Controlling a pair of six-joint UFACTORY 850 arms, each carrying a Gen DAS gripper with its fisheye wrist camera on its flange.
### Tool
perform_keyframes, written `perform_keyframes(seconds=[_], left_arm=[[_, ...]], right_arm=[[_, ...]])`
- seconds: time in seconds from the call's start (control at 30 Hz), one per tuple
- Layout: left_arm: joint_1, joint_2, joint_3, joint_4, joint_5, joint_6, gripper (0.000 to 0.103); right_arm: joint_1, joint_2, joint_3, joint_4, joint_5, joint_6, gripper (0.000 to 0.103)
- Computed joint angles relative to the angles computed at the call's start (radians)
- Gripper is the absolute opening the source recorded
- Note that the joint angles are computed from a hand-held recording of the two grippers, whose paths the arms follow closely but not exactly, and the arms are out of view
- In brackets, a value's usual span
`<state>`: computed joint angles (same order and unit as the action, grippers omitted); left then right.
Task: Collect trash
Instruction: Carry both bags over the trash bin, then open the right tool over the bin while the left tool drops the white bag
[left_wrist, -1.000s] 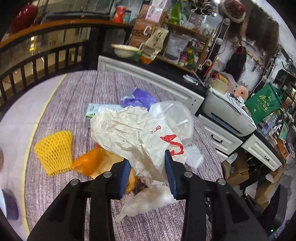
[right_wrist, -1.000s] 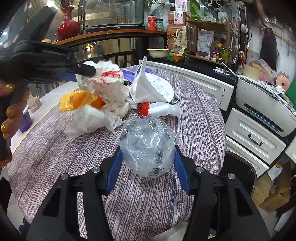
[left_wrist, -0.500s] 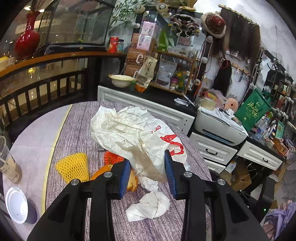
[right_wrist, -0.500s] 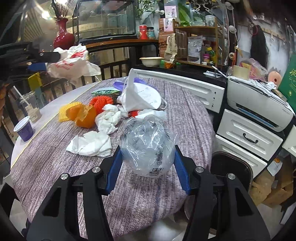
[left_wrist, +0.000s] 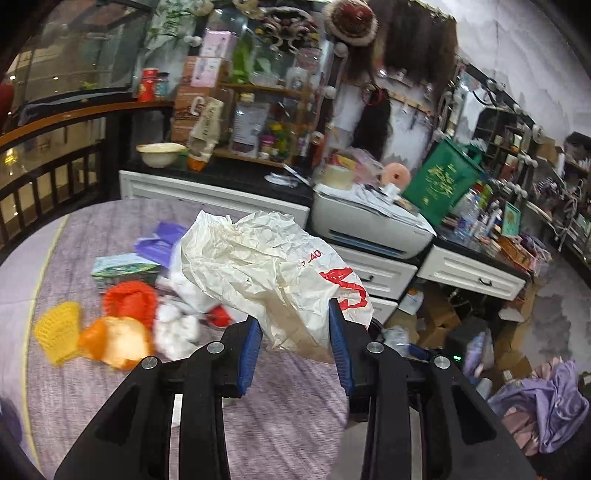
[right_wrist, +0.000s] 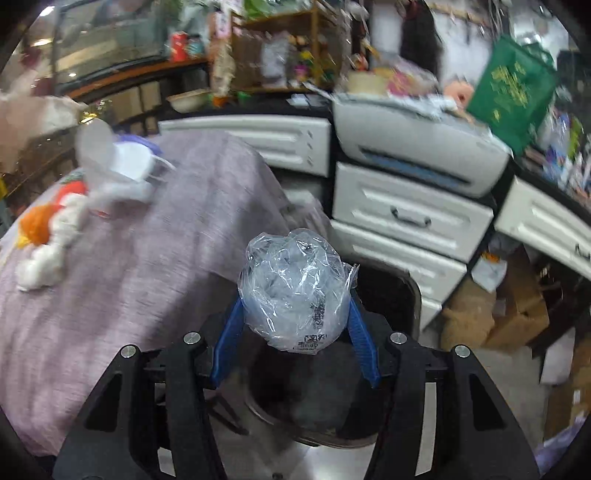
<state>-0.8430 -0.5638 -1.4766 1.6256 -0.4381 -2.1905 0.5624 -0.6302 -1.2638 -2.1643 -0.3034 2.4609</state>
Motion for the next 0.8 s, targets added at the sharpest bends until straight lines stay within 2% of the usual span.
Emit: perform_keyframes(seconds=[0.2, 0.4, 0.47, 0.5, 0.53, 0.57, 0.63, 0.8], left_arm=[[-0.01, -0.111, -0.13, -0.124, 0.073, 0.157, 0.035], [-0.009, -0.197, -0.23, -0.326, 0.114, 0.369, 0.035], [-0.011, -0.218, -0.255, -0.382, 0.116, 0.433, 0.035], [-0.012, -0.231, -0.271, -0.413, 0.117, 0.469, 0.035], [-0.012, -0.242, -0.287, -0.442, 0.115, 0.502, 0.035], [-0.015, -0.255, -0.305, -0.475, 0.111, 0.54, 0.035], [-0.021, -0.287, -0.352, -0.553, 0.103, 0.641, 0.035], [-0.046, -0.376, -0.48, -0.67, 0.041, 0.834, 0.035]], right_arm=[[-0.055, -0.14, -0.11, 0.343, 0.056, -0.305, 0.054], [-0.077, -0.224, -0.169, 0.511, 0.068, -0.438, 0.055], [-0.078, -0.245, -0.185, 0.558, 0.063, -0.483, 0.06], [-0.077, -0.252, -0.188, 0.588, 0.053, -0.512, 0.068], [-0.075, -0.255, -0.186, 0.595, 0.043, -0.516, 0.077], [-0.074, -0.259, -0.187, 0.603, 0.034, -0.519, 0.079], [-0.073, -0.251, -0.175, 0.584, 0.022, -0.493, 0.08], [-0.074, -0.176, -0.072, 0.41, -0.05, -0.294, 0.085]])
